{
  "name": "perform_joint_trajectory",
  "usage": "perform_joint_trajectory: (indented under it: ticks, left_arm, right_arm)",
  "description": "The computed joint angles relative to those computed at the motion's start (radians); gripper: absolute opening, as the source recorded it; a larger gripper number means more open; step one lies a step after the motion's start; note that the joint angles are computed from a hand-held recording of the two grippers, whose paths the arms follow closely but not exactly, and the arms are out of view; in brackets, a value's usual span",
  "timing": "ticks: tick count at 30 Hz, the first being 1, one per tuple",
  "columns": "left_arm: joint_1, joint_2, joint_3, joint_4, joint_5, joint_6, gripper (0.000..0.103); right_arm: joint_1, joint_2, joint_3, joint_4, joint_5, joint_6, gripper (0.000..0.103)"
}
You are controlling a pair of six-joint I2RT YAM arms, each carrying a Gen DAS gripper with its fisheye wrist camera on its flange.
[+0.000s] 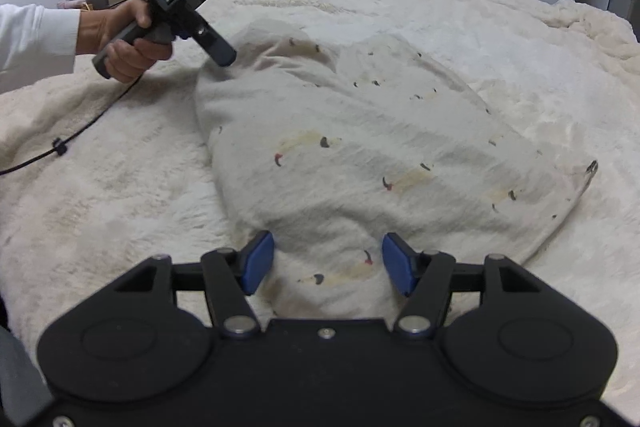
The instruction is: Fold clothes
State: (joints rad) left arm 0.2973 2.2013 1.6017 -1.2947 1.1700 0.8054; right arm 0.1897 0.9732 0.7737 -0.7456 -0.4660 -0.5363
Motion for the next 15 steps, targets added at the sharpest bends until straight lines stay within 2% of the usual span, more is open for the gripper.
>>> perform_joint_trajectory:
  ticks: [2,4,7,8,10,11,12,13,15]
  left_arm:
    - [0.035,0.003,-0.046,-0.032,-0.006,0.031,0.020]
    - [0.045,-0.031,-0.111,0.020,-0.042,-0.011,0.020]
    - [0.053,-0.080,-0.199,0.169,-0.040,-0.193,0.024]
    - [0.046,-0.098,-0.209,0.189,-0.046,-0.212,0.027]
    - [0.029,-0.151,-0.222,0.213,-0.063,-0.209,0.048]
    - [0.025,-0.186,-0.223,0.222,-0.053,-0.203,0.067]
    - [0.025,-0.198,-0.220,0.227,-0.037,-0.209,0.079]
    - [0.024,-0.217,-0.210,0.278,-0.003,-0.290,0.080]
    - [0.009,-0.229,-0.204,0.386,-0.007,-0.438,0.080]
  right_arm:
    - [-0.026,-0.003,-0.002,-0.019,-0.015,-0.036,0.062]
    - [-0.047,-0.002,0.009,-0.057,-0.027,-0.065,0.063]
    - [-0.065,-0.015,0.017,-0.113,-0.020,-0.143,0.063]
    - [-0.062,-0.030,0.020,-0.126,0.002,-0.178,0.063]
    - [-0.086,-0.033,0.040,-0.149,-0.015,-0.207,0.061]
    - [-0.099,-0.029,0.051,-0.160,-0.029,-0.213,0.061]
    - [-0.143,-0.011,0.075,-0.175,-0.069,-0.208,0.062]
    - [-0.186,0.010,0.101,-0.190,-0.110,-0.199,0.062]
    - [-0.282,0.071,0.159,-0.214,-0.201,-0.167,0.062]
